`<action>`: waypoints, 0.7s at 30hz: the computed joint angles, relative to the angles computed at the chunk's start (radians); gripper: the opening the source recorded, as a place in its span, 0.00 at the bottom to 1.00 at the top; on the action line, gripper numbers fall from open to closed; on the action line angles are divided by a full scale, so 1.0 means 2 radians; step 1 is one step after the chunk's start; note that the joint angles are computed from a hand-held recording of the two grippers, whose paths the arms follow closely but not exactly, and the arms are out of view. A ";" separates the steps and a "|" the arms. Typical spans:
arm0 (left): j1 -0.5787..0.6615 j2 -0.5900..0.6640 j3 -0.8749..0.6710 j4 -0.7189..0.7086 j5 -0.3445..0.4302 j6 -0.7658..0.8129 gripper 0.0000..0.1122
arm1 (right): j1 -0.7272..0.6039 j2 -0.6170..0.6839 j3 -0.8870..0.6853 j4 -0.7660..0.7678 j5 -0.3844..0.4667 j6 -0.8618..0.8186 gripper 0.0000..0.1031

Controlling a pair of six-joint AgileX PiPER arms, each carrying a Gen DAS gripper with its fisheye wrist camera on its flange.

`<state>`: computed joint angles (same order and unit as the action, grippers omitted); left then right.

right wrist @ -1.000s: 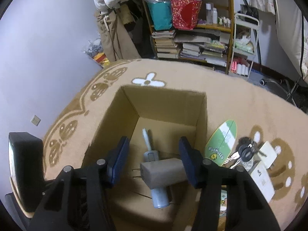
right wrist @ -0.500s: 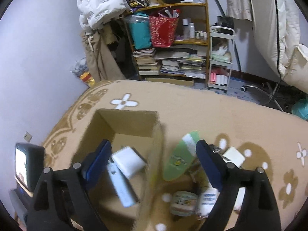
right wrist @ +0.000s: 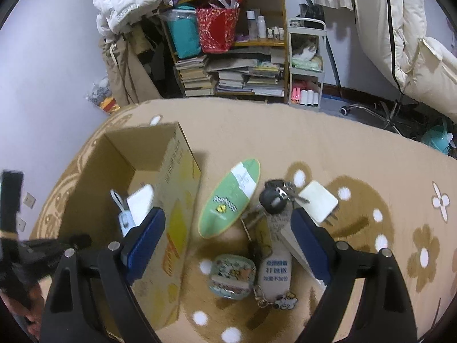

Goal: Organize rigid objects
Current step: 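Grasp the round printed tin with the right tool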

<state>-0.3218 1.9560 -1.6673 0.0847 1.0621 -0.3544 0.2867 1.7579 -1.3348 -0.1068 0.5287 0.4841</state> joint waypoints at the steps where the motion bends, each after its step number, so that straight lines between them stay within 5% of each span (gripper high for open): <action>1: 0.002 0.000 0.001 -0.002 -0.001 0.001 0.10 | 0.000 -0.001 0.007 0.005 -0.004 -0.004 0.92; 14: 0.007 0.000 0.002 -0.013 -0.003 0.007 0.10 | -0.015 -0.005 0.072 0.083 -0.037 -0.055 0.91; 18: 0.003 0.001 0.001 -0.006 -0.002 0.006 0.09 | -0.024 0.003 0.075 0.127 -0.032 -0.094 0.74; 21: 0.000 0.002 -0.001 0.000 -0.001 0.004 0.10 | -0.031 0.013 0.078 0.167 -0.028 -0.125 0.73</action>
